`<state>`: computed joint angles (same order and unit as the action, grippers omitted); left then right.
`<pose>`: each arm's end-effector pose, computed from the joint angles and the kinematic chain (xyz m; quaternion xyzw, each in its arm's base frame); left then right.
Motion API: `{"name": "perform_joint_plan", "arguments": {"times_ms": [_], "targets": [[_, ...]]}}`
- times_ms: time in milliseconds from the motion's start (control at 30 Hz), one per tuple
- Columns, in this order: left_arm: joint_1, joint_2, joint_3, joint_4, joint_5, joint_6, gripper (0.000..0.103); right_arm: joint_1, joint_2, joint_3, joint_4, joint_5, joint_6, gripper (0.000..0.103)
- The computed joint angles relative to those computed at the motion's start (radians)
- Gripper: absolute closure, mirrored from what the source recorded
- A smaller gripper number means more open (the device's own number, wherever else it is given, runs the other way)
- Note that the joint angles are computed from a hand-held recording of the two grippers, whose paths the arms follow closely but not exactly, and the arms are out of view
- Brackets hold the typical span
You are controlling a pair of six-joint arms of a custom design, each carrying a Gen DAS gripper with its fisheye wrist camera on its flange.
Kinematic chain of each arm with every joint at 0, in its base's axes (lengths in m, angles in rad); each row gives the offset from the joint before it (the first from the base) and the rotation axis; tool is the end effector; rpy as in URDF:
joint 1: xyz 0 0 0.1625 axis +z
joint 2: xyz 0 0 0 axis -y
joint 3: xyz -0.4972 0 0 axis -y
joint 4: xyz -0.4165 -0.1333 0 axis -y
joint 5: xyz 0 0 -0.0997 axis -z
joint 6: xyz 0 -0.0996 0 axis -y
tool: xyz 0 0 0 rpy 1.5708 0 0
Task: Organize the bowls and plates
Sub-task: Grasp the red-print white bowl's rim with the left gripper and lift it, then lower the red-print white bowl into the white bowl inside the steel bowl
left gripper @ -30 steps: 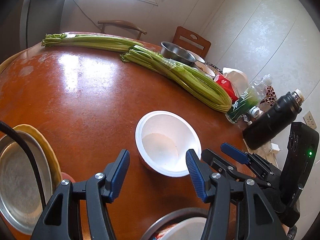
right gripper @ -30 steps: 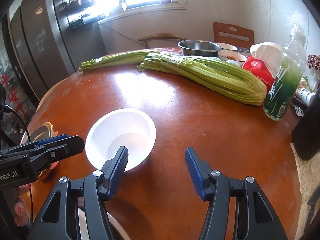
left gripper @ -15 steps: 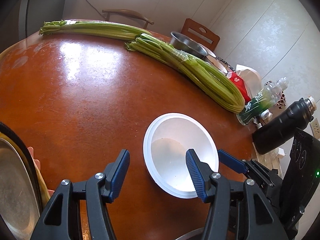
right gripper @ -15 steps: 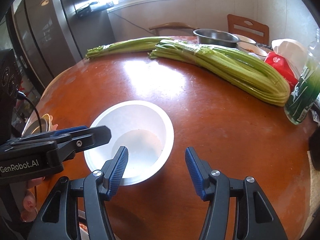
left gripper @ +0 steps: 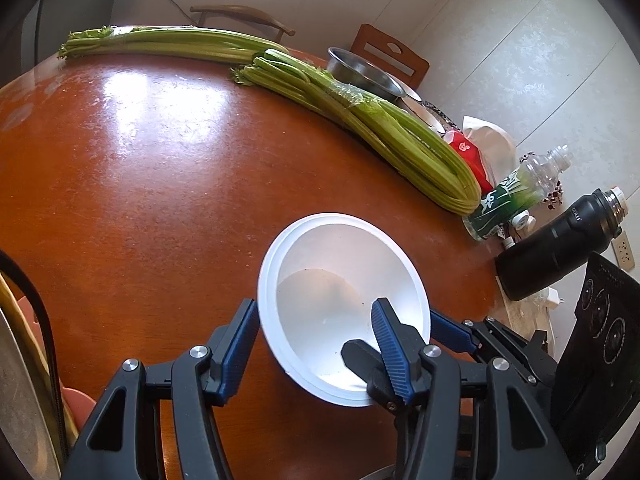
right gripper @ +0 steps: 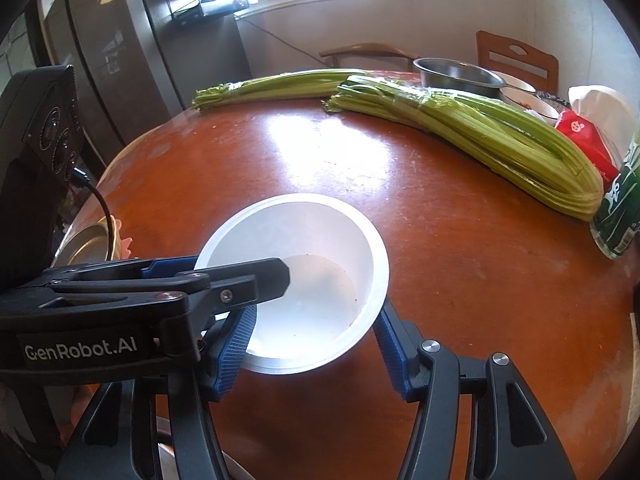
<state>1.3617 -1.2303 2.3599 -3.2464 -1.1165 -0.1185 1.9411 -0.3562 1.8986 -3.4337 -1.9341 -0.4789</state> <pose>0.0744 -0.5020 0.2298 -0.0182 0.9400 -0.2945 0.1711 0.3090 -0.5255 -0.1374 0.3737 -0.8966 0.1470 0.1866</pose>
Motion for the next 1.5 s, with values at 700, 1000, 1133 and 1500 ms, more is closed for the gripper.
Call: {"name": "perform_joint_plan", "arguments": {"times_ms": [700, 1000, 1133, 1500], "targets": [[-0.093, -0.087, 0.099, -0.059, 0.05, -0.005, 0.045, 0.056, -0.034, 0.069, -0.098, -0.002, -0.01, 0.042], [-0.161, -0.145, 0.163, -0.072, 0.095, -0.029, 0.045, 0.087, -0.055, 0.124, -0.162, -0.002, -0.008, 0.042], [-0.192, -0.164, 0.188, -0.08, 0.121, -0.042, 0.045, 0.102, -0.06, 0.146, -0.194, -0.004, -0.017, 0.042], [-0.274, -0.227, 0.249, -0.075, 0.163, -0.072, 0.045, 0.122, -0.083, 0.202, -0.262, 0.007, -0.005, 0.041]]}}
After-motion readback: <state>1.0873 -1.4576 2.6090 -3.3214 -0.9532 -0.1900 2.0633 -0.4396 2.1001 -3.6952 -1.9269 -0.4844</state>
